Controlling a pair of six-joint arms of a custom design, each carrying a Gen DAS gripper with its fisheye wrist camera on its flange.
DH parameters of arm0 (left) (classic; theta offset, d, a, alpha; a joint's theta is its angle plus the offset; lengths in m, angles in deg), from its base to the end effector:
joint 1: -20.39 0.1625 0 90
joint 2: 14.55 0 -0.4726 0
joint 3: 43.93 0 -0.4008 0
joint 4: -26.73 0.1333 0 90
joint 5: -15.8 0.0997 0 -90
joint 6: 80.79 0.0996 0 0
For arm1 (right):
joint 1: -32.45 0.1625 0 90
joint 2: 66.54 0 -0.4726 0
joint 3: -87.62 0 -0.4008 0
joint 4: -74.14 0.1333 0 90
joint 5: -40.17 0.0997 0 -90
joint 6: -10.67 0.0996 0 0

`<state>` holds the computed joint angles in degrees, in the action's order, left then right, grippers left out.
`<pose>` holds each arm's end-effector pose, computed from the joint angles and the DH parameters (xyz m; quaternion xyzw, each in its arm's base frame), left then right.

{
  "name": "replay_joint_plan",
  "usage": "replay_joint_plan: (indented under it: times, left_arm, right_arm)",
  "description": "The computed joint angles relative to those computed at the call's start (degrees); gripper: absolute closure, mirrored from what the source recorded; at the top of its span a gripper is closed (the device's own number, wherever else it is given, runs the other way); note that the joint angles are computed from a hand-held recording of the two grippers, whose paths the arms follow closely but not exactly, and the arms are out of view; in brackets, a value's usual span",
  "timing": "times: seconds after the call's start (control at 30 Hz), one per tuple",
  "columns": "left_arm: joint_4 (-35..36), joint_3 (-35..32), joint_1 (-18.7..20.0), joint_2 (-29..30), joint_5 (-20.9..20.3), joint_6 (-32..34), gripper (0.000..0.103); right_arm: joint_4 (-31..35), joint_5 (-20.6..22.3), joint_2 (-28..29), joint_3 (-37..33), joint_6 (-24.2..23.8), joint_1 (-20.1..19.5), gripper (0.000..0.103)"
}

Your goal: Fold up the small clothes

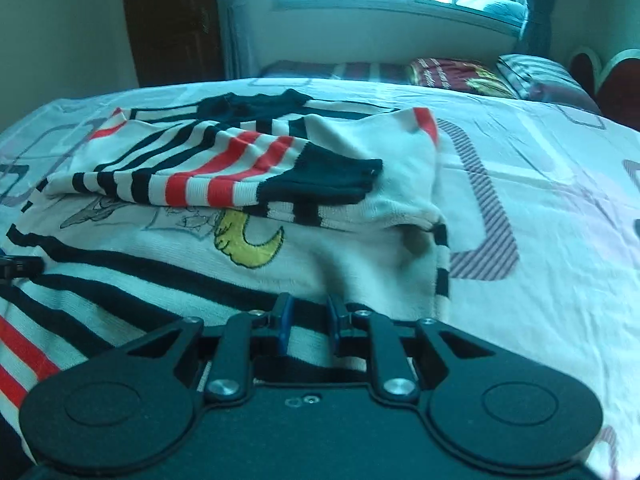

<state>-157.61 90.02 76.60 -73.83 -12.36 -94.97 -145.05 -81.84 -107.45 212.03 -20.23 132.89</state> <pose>-0.0705 -0.5029 0.1715 0.0575 0.8479 -0.3397 0.4030 0.1757 -0.5092 0.0861 0.2125 -0.8666 0.3221 0.3163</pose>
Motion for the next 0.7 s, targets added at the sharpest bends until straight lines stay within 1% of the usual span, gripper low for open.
replay_joint_plan:
  times: [0.07, 0.13, 0.23, 0.33, 0.37, 0.4, 0.43, 0.47, 0.57, 0.63, 0.7]
  left_arm:
    - [-0.36, 2.0, -2.09, -1.06, -0.26, 0.41, 0.008]
    - [-1.13, 3.54, -4.35, -1.67, -1.83, 1.42, 0.008]
    - [-2.51, 4.6, -6.42, -0.72, -4.19, 3.78, 0.008]
    - [-2.94, 5.5, -6.45, 0.94, -4.41, 5.14, 0.007]
    - [-3.1, 5.95, -5.73, 1.56, -4.3, 5.59, 0.007]
    - [-5.67, 7.17, -5.13, 0.89, -5.77, 5.87, 0.006]
    - [-5.84, 8.02, -4.73, 0.0, -5.74, 4.86, 0.001]
    - [-5.08, 8.86, -4.47, -1.32, -5.53, 3.64, 0.001]
    - [-6.48, 11.95, -3.8, -4.5, -5.33, 5.24, 0.001]
    - [-5.36, 13.23, -3.62, -6.66, -5.52, 4.36, 0.001]
    - [-3.68, 13.9, -4.07, -7.86, -5.22, 3.14, 0.001]
  right_arm:
    - [-0.1, 2.68, -0.85, 2.21, 1.77, 0.99, 0.078]
    - [1.28, 5.42, -1.35, 3.98, 4.42, 2.01, 0.079]
    - [0.93, 5.05, 0.79, 4.52, 4.55, 4.5, 0.079]
    - [0.93, 3.02, 2.9, 4.45, 5.33, 6.16, 0.08]
    - [1.31, 1.27, 3.63, 4.32, 5.44, 6.47, 0.08]
    - [0.49, -1.42, 4.86, 4.17, 4.38, 6.72, 0.081]
    - [-2.74, -1.7, 5.55, 4.9, 2.04, 6.56, 0.082]
    - [-4.61, -3.49, 5.95, 5.2, 1.18, 6.7, 0.082]
    - [-7.97, -7.42, 5.26, 7.03, 2.75, 6.44, 0.082]
    - [-11.95, -7.75, 5.11, 8.91, 2.46, 5.36, 0.082]
    - [-12.76, -8.82, 4.81, 9.7, 3.4, 5.41, 0.083]
